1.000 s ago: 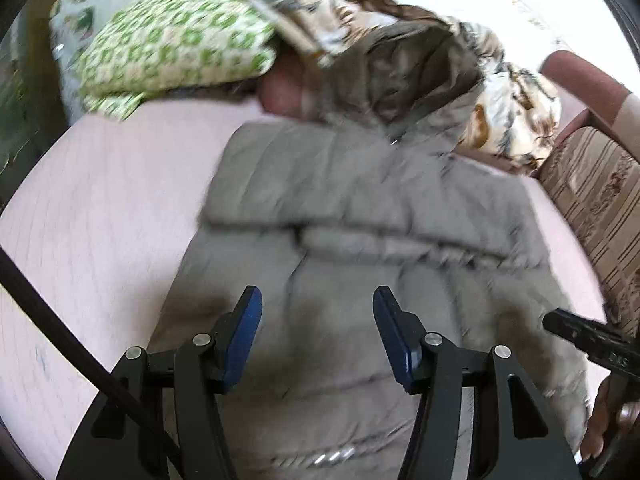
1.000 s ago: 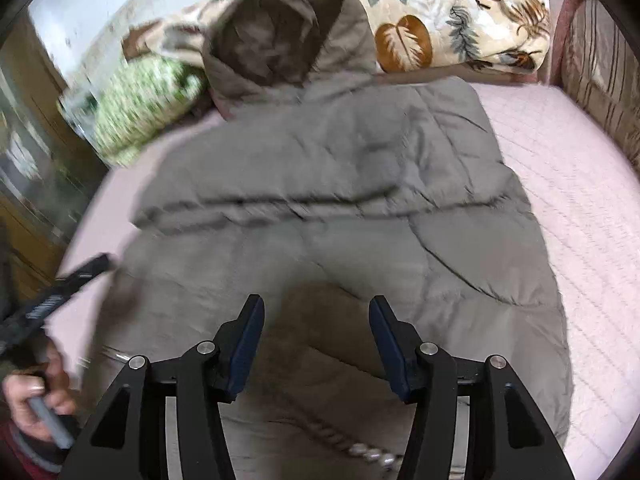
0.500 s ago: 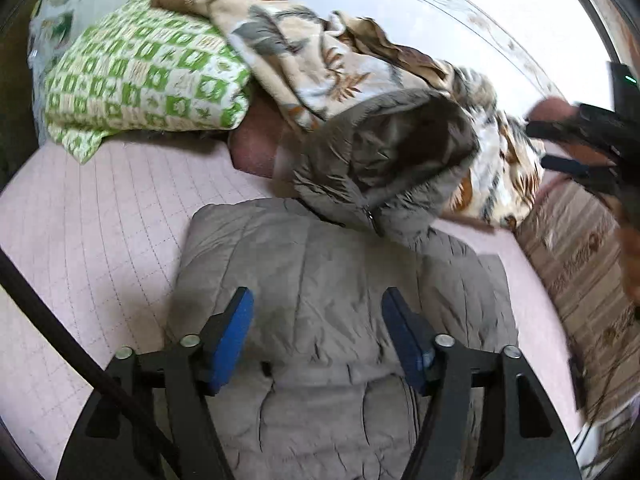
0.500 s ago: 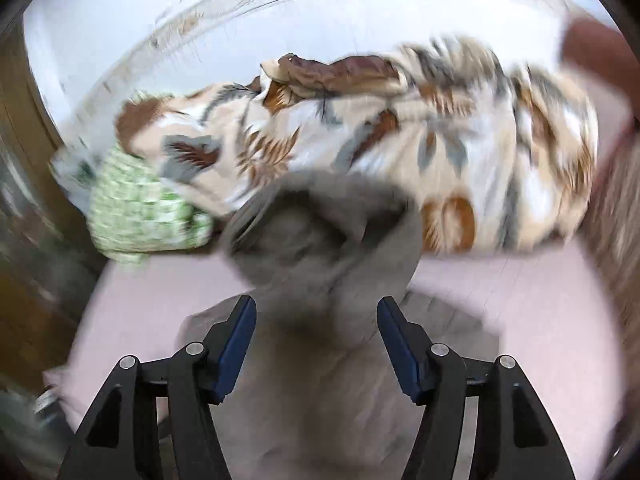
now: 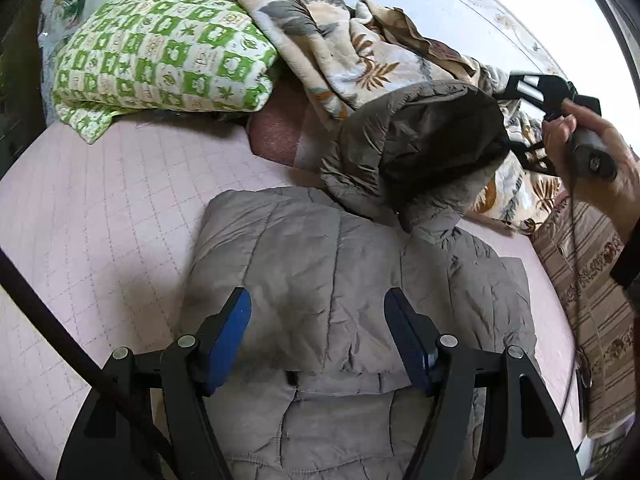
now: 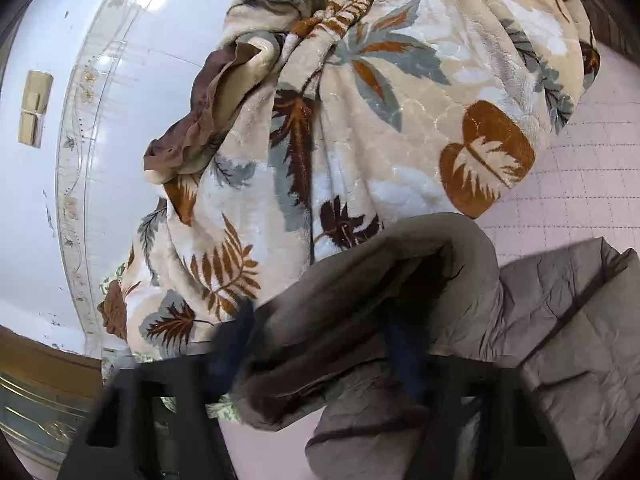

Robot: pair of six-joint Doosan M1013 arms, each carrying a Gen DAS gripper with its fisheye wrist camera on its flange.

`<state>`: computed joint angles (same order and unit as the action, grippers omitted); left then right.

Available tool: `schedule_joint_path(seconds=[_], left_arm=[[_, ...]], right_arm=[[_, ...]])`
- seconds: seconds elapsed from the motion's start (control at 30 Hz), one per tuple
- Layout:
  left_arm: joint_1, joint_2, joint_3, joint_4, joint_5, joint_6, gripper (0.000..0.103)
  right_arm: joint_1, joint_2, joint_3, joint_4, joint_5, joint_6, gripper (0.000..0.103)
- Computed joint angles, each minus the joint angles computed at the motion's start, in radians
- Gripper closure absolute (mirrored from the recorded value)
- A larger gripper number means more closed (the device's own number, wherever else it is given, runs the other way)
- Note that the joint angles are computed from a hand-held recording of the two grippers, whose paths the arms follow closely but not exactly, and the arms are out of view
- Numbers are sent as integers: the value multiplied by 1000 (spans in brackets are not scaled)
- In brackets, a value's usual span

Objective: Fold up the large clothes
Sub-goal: 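Grasp the jacket hood with the right tool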

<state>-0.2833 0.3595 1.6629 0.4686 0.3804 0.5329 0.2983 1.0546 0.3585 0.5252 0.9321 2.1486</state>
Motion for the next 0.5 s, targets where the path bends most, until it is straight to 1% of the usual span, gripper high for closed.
schedule_joint_path(seconds=[0.03,0.07,0.13,0.2,0.27,0.33,0.43,0.47,0.5], left_arm=[[2,2,-1,-12,-1,8,35],[4,3,0,-19,-3,8,35],[5,2,4,-11,-7,-11,35],[4,-3,9,-1,-13,-28,35],[-1,-9,16,37,-23,-73,35],[-4,-16,25,43,-56,-92,35],[-7,-30,46,-1,-142,-85,35],[-10,-35,53,-34,-178,-60,35],[-13,-38,60,-42,-209,-58,35]], right_arm=[[3,-7,12,-12,0,-27,84],[6,-32,59,-30,-28,-60,88],[13,-115,220,-9,-149,-178,90],[16,-182,341,25,-222,-286,91],[21,-242,449,62,-283,-387,91],[22,-302,559,153,-342,-511,92],[31,-368,666,209,-384,-603,92],[31,-390,704,255,-391,-651,92],[31,-405,728,274,-394,-675,92]])
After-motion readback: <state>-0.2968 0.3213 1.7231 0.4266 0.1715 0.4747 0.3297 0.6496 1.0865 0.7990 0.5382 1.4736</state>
